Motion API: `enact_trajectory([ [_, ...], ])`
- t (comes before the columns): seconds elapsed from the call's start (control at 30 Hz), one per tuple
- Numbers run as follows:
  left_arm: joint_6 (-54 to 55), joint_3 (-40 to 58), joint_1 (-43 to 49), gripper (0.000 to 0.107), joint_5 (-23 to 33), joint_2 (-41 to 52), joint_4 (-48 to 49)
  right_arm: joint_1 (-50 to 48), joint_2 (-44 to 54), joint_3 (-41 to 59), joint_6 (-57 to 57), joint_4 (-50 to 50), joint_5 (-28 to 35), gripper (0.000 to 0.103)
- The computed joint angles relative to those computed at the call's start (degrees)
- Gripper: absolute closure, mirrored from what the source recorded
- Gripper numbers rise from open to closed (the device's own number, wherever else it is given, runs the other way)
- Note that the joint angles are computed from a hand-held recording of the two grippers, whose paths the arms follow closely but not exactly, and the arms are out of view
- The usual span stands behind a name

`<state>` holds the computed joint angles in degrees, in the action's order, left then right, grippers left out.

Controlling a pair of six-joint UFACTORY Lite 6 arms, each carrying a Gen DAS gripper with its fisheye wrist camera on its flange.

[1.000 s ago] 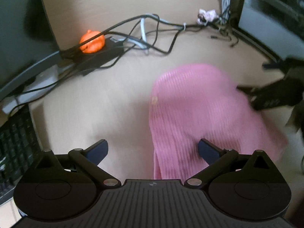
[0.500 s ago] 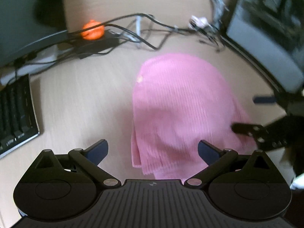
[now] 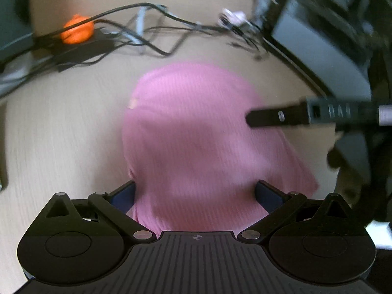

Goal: Fold clothes

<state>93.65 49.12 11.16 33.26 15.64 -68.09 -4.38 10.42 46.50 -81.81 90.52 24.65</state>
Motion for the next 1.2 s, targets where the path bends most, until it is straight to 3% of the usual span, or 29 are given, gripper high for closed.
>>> enact_trajectory([
  [0.3,-8.3,11.2,-2.9,0.004,6.5,9.5,2.2,-1.1,13.7,13.7,5.2,-3.6,12.4,0.0],
  [0.43,-9.6,17.9,-5.5,0.004,8.3,11.4,-0.7,-1.0,17.8,22.3,9.2,-4.1,13.7,0.0],
  [0.53,-7.9,22.4,-7.2,0.004,6.7,12.1,-2.7,-2.4,21.2,30.2,7.5,-2.4,15.7,0.0],
  [0.6,-9.6,24.6,-8.0,0.004,5.3,13.5,1.2,-2.3,22.8,34.2,6.6,-2.0,12.1,0.0],
  [0.67,-10.8,25.2,-8.3,0.004,4.6,14.2,5.6,-1.4,22.8,35.7,5.6,-2.6,4.6,0.0],
  [0.77,-8.3,21.7,-6.3,0.004,5.1,12.6,7.9,-0.2,19.8,31.8,-4.6,1.4,-4.8,0.0],
  [0.9,-10.3,23.2,-3.0,0.004,5.9,12.5,7.3,0.7,17.0,26.4,-19.8,10.7,-9.4,0.0],
  [1.03,-18.8,33.0,-5.4,0.004,-2.5,16.7,7.2,2.8,18.0,28.0,-35.1,22.8,-12.3,0.0],
  [1.1,-23.8,38.6,-7.4,0.004,-5.8,20.9,10.4,3.6,20.7,31.4,-34.5,20.9,-13.2,0.0],
  [1.2,-32.3,45.2,-9.3,0.004,-6.1,26.8,19.0,5.0,25.5,35.7,-27.4,11.9,-14.7,0.0],
])
